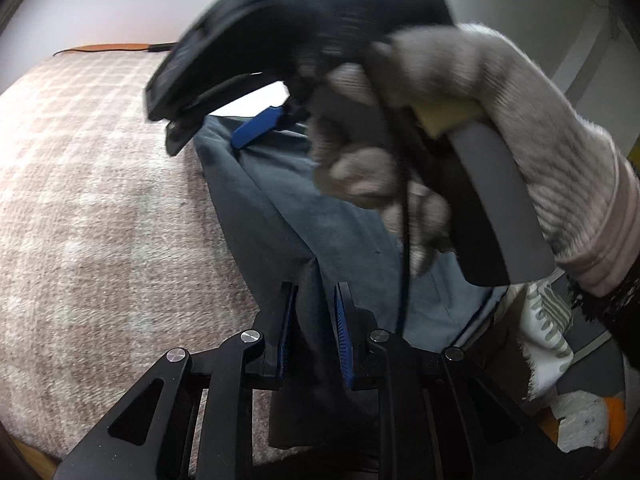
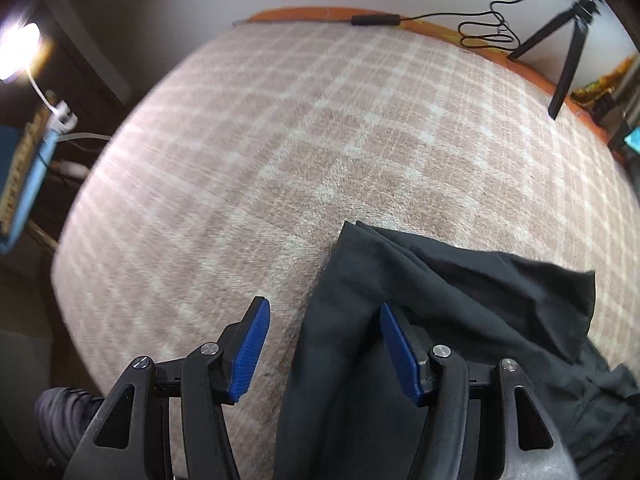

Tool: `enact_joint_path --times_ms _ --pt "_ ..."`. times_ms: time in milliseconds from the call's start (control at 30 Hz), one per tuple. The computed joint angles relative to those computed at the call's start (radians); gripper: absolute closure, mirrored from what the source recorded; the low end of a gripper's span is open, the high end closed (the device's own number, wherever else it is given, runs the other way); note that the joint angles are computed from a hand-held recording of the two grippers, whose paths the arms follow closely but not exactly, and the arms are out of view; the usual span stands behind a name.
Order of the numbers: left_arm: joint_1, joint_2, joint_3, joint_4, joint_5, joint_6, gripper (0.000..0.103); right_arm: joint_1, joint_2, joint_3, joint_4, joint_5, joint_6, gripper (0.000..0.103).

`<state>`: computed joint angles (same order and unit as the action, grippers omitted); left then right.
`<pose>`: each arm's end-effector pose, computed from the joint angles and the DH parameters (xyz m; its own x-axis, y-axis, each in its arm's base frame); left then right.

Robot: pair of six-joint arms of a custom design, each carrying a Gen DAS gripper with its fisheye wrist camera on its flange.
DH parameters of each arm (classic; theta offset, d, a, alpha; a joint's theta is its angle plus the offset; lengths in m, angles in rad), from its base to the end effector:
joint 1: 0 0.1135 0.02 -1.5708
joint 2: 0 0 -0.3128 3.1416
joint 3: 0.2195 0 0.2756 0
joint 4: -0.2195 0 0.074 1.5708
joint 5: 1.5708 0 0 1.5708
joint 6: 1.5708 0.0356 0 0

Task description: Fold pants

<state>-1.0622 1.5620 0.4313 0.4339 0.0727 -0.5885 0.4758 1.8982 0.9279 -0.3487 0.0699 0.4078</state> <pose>0.1293 -0.2372 0.1382 -0.7586 0.2237 -0.6120 0.5737 0.6746 -0.4645 0.3117 0.1578 0.1156 -0.9654 -0.0524 -0.2555 -0.0638 0.9973 0.0367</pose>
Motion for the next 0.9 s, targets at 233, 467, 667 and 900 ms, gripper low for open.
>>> enact_joint_path --times_ms 233,467,667,900 --pt "-0.024 -0.009 0.007 -0.02 -0.038 0.01 0.086 0.029 0.066 0.063 -0.068 0.08 -0.026 0.069" --pt "-0.056 -0.028 0.025 -0.121 -0.133 0.0 0.049 -0.043 -0.028 -0.066 0.054 0.0 -0.038 0.099" --pt "-0.066 -0.011 0.016 -0.109 -0.114 -0.053 0.059 -0.125 -0.155 -0.198 0.176 -0.098 -0.016 0.102" --pt "0.006 -0.056 -0.056 0.038 0.002 -0.091 0.098 -0.205 -0.287 -0.28 0.244 -0.188 -0.004 0.102"
